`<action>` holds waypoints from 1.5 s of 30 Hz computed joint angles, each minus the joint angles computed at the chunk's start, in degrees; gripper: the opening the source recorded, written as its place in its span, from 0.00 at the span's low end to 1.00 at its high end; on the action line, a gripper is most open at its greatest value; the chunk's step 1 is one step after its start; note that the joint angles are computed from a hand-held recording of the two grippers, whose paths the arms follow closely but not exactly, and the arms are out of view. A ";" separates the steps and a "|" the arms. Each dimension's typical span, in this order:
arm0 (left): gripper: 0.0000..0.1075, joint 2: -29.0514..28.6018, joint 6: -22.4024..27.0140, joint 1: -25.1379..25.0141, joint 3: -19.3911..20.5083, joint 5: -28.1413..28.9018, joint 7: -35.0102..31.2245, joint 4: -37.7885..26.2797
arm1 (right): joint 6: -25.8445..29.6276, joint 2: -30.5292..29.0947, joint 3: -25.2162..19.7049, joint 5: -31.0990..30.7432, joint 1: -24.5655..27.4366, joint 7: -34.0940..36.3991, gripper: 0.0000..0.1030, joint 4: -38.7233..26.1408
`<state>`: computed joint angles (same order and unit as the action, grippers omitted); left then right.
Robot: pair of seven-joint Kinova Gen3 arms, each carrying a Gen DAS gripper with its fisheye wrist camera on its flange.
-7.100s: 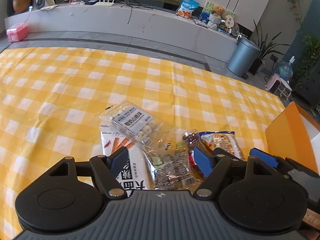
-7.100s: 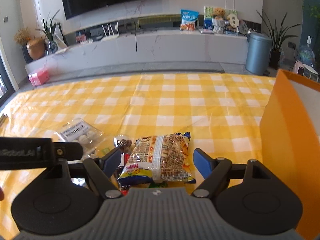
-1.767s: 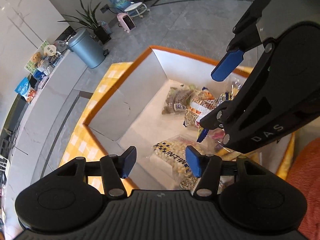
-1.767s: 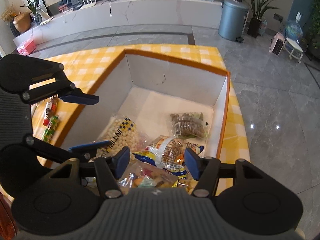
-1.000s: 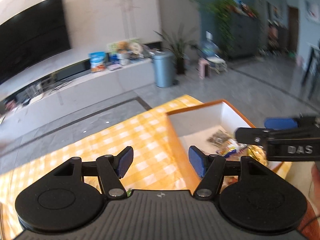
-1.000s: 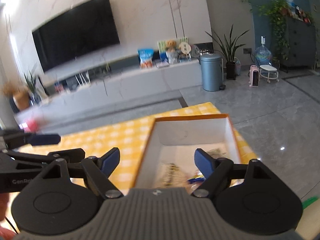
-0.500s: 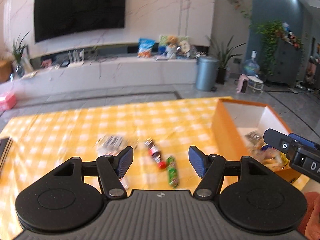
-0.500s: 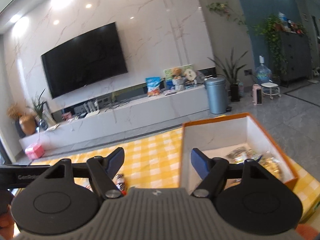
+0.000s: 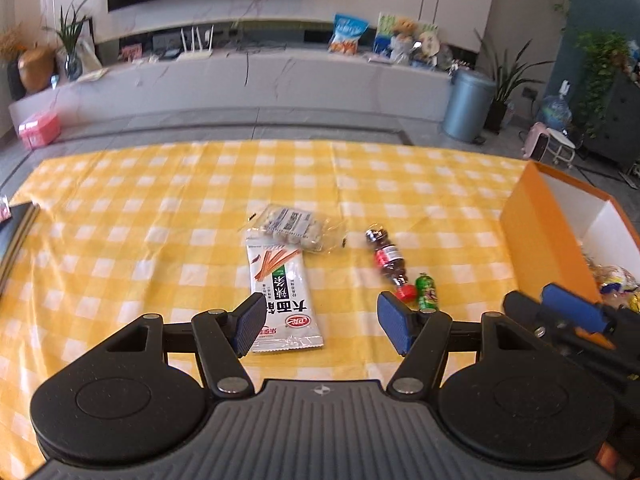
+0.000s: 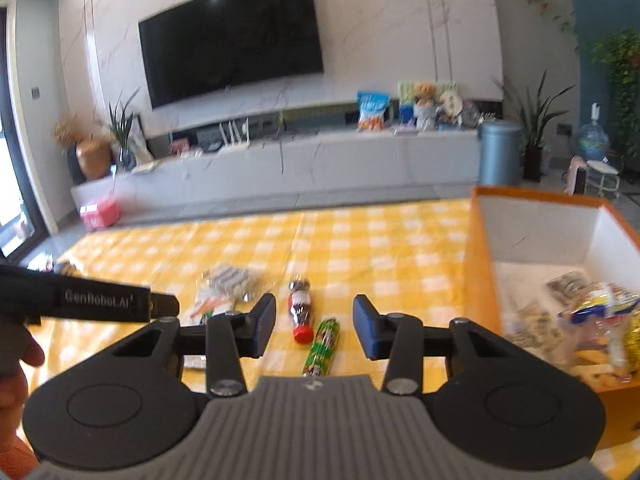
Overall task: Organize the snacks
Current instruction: 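Grasp the chocolate-ball bottle with the left tool while the right tool grasps the green sausage snack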
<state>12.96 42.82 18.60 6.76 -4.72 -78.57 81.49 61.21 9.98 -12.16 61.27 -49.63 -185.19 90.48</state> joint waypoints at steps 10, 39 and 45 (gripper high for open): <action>0.70 7.32 3.02 0.26 0.78 2.85 -4.69 -7.74 | -9.86 5.49 4.49 -13.56 6.52 13.49 0.31 -3.79; 0.61 17.79 5.54 1.45 0.66 7.84 -8.19 -17.05 | -9.76 11.69 11.81 -19.91 5.49 20.72 0.19 -8.02; 0.57 18.09 1.59 2.89 0.00 6.17 -8.08 -14.88 | -10.52 11.60 11.55 -18.21 5.57 19.26 0.20 -6.99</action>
